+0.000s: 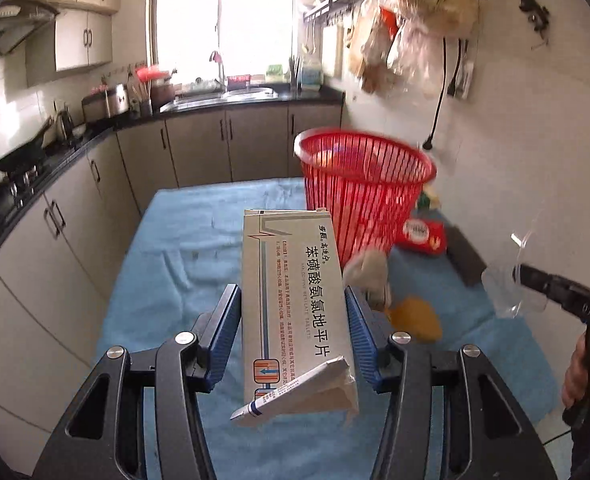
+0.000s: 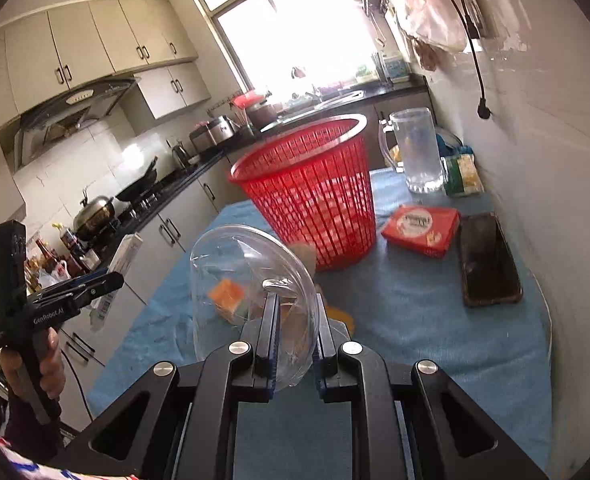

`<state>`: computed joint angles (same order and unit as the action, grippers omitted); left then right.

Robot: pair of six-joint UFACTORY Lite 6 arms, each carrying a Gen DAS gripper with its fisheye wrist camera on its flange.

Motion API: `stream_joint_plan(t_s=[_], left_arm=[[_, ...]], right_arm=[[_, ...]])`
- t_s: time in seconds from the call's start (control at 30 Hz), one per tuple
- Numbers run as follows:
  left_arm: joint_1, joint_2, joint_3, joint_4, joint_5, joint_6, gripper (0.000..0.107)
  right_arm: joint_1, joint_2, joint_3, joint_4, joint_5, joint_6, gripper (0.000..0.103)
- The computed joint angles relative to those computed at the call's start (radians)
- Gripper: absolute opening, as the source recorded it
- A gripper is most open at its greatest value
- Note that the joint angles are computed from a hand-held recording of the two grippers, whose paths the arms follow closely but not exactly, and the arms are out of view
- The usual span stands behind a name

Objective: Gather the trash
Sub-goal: 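Carry the box and lid over the red basket and open both grippers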

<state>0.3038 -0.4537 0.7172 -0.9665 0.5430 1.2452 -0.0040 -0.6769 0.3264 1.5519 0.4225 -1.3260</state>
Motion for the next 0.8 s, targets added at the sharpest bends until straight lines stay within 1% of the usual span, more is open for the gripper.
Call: stream_joint_plan(t_s=[0.13,0.27,0.37,0.47,0.57,0.63,0.77,0.8], left_arm=[[-0.088,0.077,0.151,0.047,-0.026,-0.109,0.051],[-0.186,0.244,0.387,0.178,-0.040,-0.318,0.051],[-0.246,0.397,0.591,0.283,-0.039,-0.470,0.052],[-0.300,0.577,0.823,0.384,-0.012,-0.614,0.052],[-0.341,0.753,1.039,0.457,0.026,-0.724,0.052],[-0.367,0.878,1.187,0.508,0.048,-0.802,0.052],[-0.396,1.094,1.450,0.573,0.106,-0.887,0.052],[-0.403,1.131,1.494,0.591,0.111,-0.906,0.054]], right_arm=[[0.009,0.055,0.108,-0.013,-0.019,0.023,0.015],[-0.015,0.179,0.271,0.028,0.020,0.000,0.015],[-0.021,0.319,0.431,0.056,0.027,-0.003,0.015],[-0.030,0.469,0.593,0.058,0.040,0.023,0.015],[-0.030,0.646,0.778,0.066,0.025,0.048,0.015],[-0.030,0.750,0.885,0.033,0.022,0.095,0.015],[-0.010,0.908,1.047,-0.074,-0.013,0.218,0.016],[-0.003,0.932,1.071,-0.098,-0.025,0.240,0.017]])
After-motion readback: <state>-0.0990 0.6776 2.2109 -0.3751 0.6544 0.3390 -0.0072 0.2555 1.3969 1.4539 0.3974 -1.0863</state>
